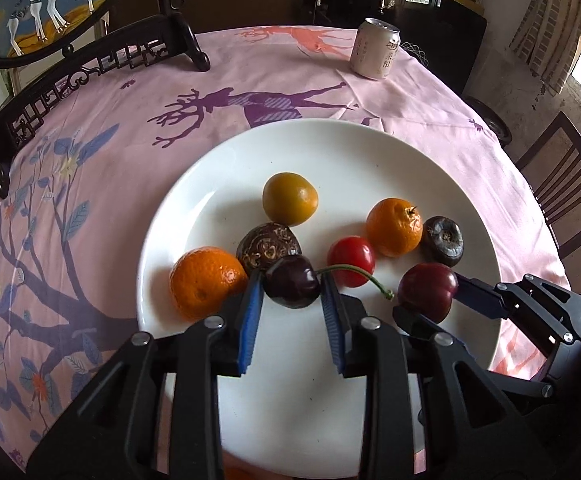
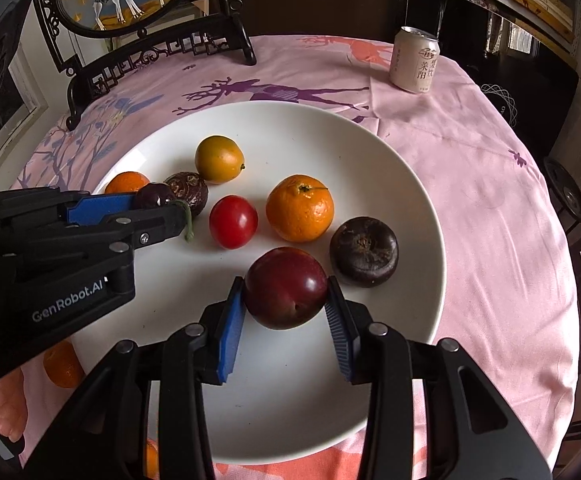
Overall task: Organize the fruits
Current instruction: 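Place the plum and cherry on the white plate, opening both tools, then move both open tools back to the fruit cluster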
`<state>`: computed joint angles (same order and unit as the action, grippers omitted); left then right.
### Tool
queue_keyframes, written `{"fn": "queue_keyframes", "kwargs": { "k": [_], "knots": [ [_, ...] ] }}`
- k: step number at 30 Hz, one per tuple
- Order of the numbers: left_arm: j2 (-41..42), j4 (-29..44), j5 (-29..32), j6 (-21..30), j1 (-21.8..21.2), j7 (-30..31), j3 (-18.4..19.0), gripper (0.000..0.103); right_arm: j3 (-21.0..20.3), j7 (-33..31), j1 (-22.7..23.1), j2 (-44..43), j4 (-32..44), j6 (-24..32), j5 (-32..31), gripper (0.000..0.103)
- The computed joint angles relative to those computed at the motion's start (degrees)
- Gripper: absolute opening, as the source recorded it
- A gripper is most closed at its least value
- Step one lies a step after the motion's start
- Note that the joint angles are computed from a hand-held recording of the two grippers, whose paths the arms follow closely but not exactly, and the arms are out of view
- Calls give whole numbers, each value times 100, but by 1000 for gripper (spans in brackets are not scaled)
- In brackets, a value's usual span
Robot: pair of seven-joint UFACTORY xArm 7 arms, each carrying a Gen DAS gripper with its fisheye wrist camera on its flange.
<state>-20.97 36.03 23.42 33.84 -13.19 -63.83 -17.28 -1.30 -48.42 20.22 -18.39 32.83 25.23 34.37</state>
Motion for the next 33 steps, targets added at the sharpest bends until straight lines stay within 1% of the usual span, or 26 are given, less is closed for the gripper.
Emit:
{"fn": "queue_keyframes", "kwargs": {
  "k": [2, 4, 6, 7, 8, 10, 12, 13, 14, 16, 19, 24, 26, 28, 31, 32, 33],
  "knots": [
    [-150, -62, -67, 35, -40, 14, 22, 36, 7, -28, 8, -144, -88, -78, 11, 44],
    [-489, -183, -187, 148, -105, 22, 14, 36, 13, -7, -24, -503, -287, -134, -129, 48],
    [-1088, -425, -312, 247, -185, -36, -60, 36, -32, 24, -71, -1087, -603, -107, -352, 53],
    [-1418, -539, -361, 361, -219, -87, -147, 39, -59, 71, -128, -1440, -783, -27, -520, 55],
    [-1797, -674, -416, 507, -276, -161, -264, 46, -121, 108, -186, -1841, -984, 102, -677, 56],
    [-2529, -924, -579, 882, -434, -362, -529, 52, -337, 153, -303, -2740, -1402, 505, -932, 57],
    [-3209, -1190, -783, 1232, -695, -580, -795, 52, -602, 182, -483, -3664, -1786, 1021, -1129, 59],
    [-3495, -1300, -891, 1431, -827, -725, -950, 52, -735, 188, -591, -4097, -1957, 1274, -1203, 61],
    [-3745, -1404, -1001, 1621, -969, -887, -1106, 52, -850, 202, -709, -4471, -2089, 1530, -1270, 62],
    [-4098, -1610, -1252, 1909, -1308, -1144, -1286, 52, -980, 288, -946, -5011, -2267, 1954, -1369, 62],
    [-4433, -1855, -1565, 2337, -1773, -1467, -1439, 52, -946, 480, -1096, -5407, -2383, 2293, -1425, 62],
    [-4791, -2140, -1827, 2905, -2383, -1907, -1578, 52, -663, 766, -938, -5737, -2533, 2465, -1485, 62],
    [-4897, -2195, -1873, 3134, -2572, -2068, -1631, 53, -555, 915, -759, -5755, -2557, 2528, -1450, 62],
    [-5012, -2246, -1888, 3326, -2737, -2194, -1657, 55, -426, 1025, -479, -5684, -2591, 2509, -1384, 62],
    [-5173, -2255, -1880, 3612, -2938, -2345, -1710, 63, -60, 1296, -86, -5448, -2677, 2187, -1346, 62],
    [-5217, -2232, -1867, 3726, -2992, -2389, -1752, 66, 2, 1371, 34, -5322, -2682, 2069, -1357, 62],
    [-5255, -2212, -1842, 3809, -3030, -2415, -1776, 67, 33, 1443, 133, -5201, -2682, 1974, -1373, 62]
  ]
}}
